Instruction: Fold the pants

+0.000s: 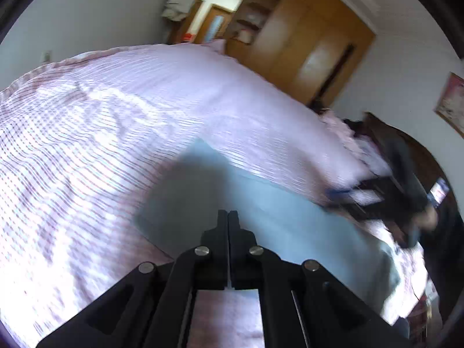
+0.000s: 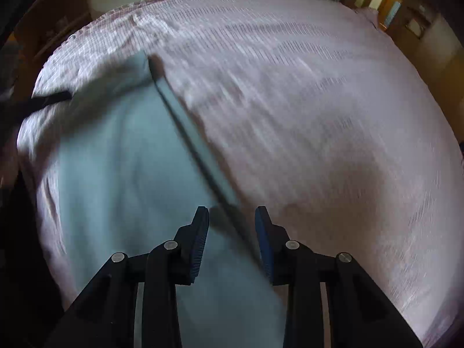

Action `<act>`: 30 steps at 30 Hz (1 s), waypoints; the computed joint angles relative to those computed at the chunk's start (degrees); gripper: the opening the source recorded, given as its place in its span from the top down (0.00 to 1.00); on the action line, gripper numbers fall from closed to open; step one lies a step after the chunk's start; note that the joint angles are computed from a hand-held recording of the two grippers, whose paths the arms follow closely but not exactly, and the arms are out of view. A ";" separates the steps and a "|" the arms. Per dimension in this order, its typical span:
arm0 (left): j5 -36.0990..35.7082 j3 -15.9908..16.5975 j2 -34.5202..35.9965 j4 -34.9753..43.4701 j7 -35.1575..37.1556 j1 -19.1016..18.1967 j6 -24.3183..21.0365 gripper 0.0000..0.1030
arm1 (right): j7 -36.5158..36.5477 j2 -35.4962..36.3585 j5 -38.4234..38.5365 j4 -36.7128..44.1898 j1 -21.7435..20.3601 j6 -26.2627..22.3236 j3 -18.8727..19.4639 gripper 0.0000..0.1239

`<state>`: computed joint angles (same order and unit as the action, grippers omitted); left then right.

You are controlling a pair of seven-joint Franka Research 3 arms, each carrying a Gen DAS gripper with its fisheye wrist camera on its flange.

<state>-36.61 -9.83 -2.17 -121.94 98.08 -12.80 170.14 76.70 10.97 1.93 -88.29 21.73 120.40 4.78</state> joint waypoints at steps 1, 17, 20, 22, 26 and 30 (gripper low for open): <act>3.11 0.08 0.57 0.20 -2.97 0.62 0.18 1.00 | -0.51 -1.44 1.29 -2.17 -0.38 1.25 0.05 0.79; -12.61 -1.17 2.20 0.89 6.33 3.96 -1.93 1.00 | -2.54 -8.01 6.14 -15.34 -1.97 14.63 0.26 1.00; -11.69 -1.47 3.02 1.99 6.04 3.65 -1.17 1.00 | -0.88 -8.36 6.61 -15.48 -2.84 14.13 -0.14 1.00; -10.20 -1.62 3.34 2.33 5.15 3.67 -0.92 1.00 | -0.49 -7.28 7.79 -13.75 -3.28 11.17 -0.20 0.96; -10.72 -2.33 4.83 3.81 5.93 4.51 -1.79 1.00 | -1.17 -6.64 7.22 -13.51 -2.71 11.94 0.52 0.90; -16.86 -3.08 4.27 3.32 11.46 5.33 -2.54 1.00 | -1.87 -4.72 2.49 -11.39 -1.30 10.03 0.87 0.87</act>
<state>-53.47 -12.91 2.09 -118.62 109.54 -7.47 167.60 74.82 6.25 4.42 -99.68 20.43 130.42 5.65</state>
